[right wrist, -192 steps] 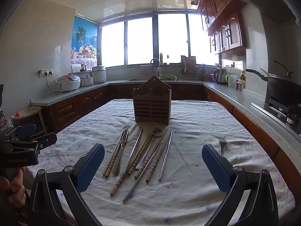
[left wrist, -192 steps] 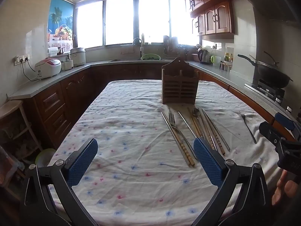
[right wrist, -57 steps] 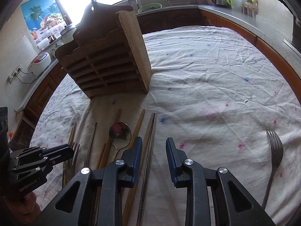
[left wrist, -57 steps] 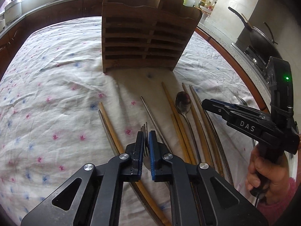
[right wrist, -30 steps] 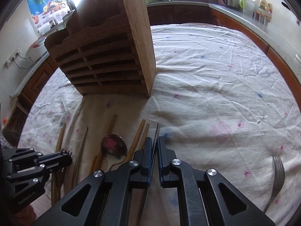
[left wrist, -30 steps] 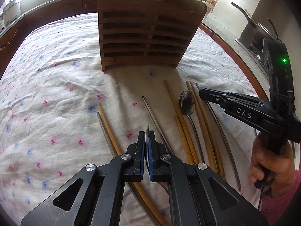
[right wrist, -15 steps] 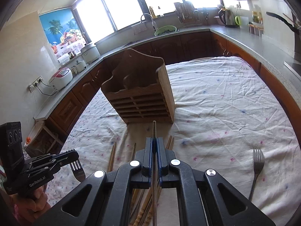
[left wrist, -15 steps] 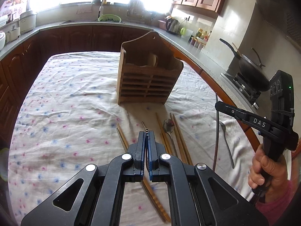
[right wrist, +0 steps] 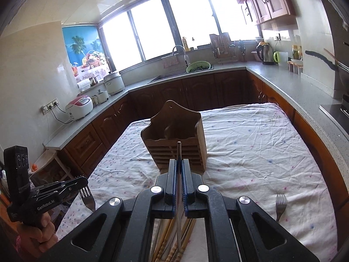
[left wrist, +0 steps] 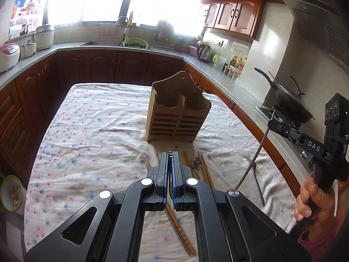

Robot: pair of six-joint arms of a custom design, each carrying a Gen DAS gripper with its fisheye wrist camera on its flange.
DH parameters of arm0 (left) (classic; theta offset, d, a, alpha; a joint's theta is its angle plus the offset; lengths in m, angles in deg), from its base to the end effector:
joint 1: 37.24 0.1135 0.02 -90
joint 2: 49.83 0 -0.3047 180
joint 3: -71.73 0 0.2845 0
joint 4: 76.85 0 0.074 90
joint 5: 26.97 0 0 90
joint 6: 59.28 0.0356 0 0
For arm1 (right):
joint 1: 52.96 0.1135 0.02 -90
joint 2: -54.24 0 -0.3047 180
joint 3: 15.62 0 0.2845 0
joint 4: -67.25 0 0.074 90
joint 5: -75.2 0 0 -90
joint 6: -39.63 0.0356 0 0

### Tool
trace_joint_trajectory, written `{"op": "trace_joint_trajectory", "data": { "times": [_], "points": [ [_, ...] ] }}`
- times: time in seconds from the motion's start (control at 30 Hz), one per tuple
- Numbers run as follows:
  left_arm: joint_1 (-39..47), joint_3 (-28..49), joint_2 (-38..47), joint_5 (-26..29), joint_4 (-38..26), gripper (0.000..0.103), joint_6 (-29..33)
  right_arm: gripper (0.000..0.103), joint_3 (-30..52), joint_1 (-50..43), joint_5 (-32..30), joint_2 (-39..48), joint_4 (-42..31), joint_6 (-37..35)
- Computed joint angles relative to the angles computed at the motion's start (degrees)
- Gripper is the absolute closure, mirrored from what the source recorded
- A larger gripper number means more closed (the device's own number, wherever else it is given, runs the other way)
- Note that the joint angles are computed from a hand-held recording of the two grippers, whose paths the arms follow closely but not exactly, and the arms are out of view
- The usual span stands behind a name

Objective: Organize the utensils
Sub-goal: 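Lift the fork with the left tool while the right tool carries the metal chopstick over the holder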

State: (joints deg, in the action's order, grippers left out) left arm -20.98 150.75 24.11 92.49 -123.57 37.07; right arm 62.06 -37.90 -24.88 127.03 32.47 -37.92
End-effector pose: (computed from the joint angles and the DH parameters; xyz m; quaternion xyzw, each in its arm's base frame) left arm 0.2906 0.0665 0.3617 0.0276 0.8880 -0.1498 0.4339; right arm 0.2957 0.0860 0.3745 -0.0636 0.8610 0.1925 0.4665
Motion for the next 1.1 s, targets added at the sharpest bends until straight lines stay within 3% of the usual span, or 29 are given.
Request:
{"op": "trace_joint_trajectory", "data": {
  "times": [0.5,0.83,1.1],
  "points": [
    [-0.7,6.3,4.7,-3.1,7.1,0.101,-5.9,0.099,3.6,-1.4,0.1,1.6,5.7,2.0],
    [-2.2,19.4,15.4,-8.3,12.5,0.101,-15.1,0.099,12.9,-2.8,0.6,9.7,11.3,4.4],
    [-5.5,31.9,27.4,-16.4,16.1,0.101,-19.7,0.099,22.3,-3.4,2.8,19.4,16.9,6.9]
  ]
}}
